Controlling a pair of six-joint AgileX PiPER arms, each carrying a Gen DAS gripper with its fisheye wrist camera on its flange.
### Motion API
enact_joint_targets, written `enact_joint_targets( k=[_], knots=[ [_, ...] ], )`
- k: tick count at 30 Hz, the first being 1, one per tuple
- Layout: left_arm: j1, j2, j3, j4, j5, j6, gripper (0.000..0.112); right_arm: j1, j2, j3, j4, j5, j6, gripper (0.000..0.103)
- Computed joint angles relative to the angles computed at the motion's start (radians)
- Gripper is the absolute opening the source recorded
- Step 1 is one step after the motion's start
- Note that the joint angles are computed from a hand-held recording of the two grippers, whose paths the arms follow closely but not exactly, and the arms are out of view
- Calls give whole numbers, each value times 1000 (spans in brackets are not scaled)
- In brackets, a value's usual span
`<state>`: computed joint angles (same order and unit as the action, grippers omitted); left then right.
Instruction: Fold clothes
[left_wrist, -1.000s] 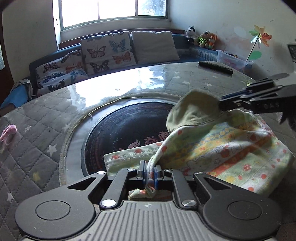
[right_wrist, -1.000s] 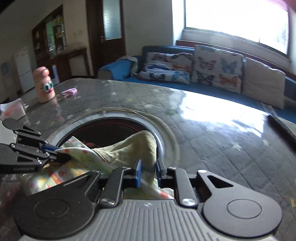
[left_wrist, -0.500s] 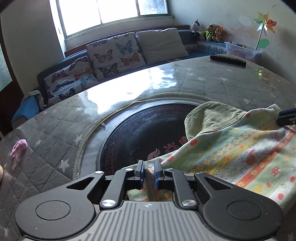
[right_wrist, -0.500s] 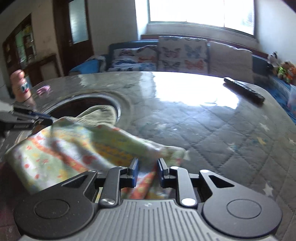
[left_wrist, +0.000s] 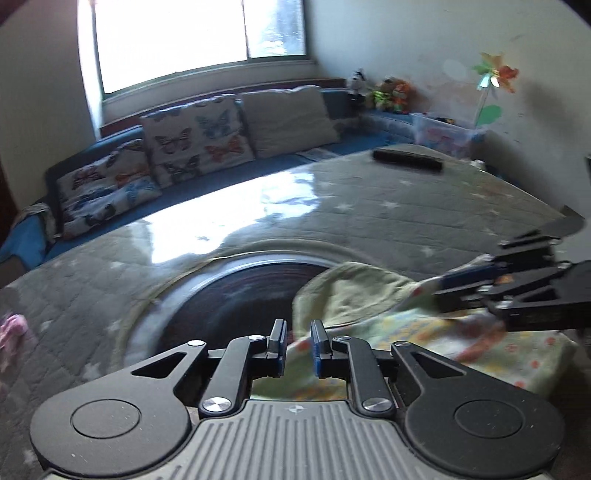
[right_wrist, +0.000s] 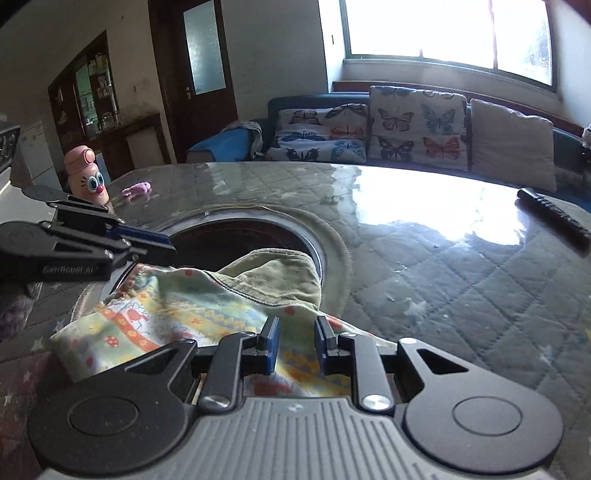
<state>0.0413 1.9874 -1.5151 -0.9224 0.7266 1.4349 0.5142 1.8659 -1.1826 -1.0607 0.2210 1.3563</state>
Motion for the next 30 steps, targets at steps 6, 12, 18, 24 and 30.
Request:
enact_joint_targets(
  k=[6, 12, 18, 24, 30],
  knots=[
    [-64, 91, -71, 71, -23, -84, 14, -26, 68, -66, 135, 22, -144, 21],
    [-46, 59, -34, 12, -32, -40, 15, -26, 32, -12, -115, 2, 131, 21],
    [12, -63, 135, -117, 4, 166, 15, 43, -38, 42, -223, -7, 203, 21],
    [57, -128, 288, -156, -24, 282, 15, 127, -34, 61, -249, 5, 203, 22],
    [129, -141, 354, -206, -34, 325, 16, 189, -54, 123, -370, 67, 323, 23]
  ],
)
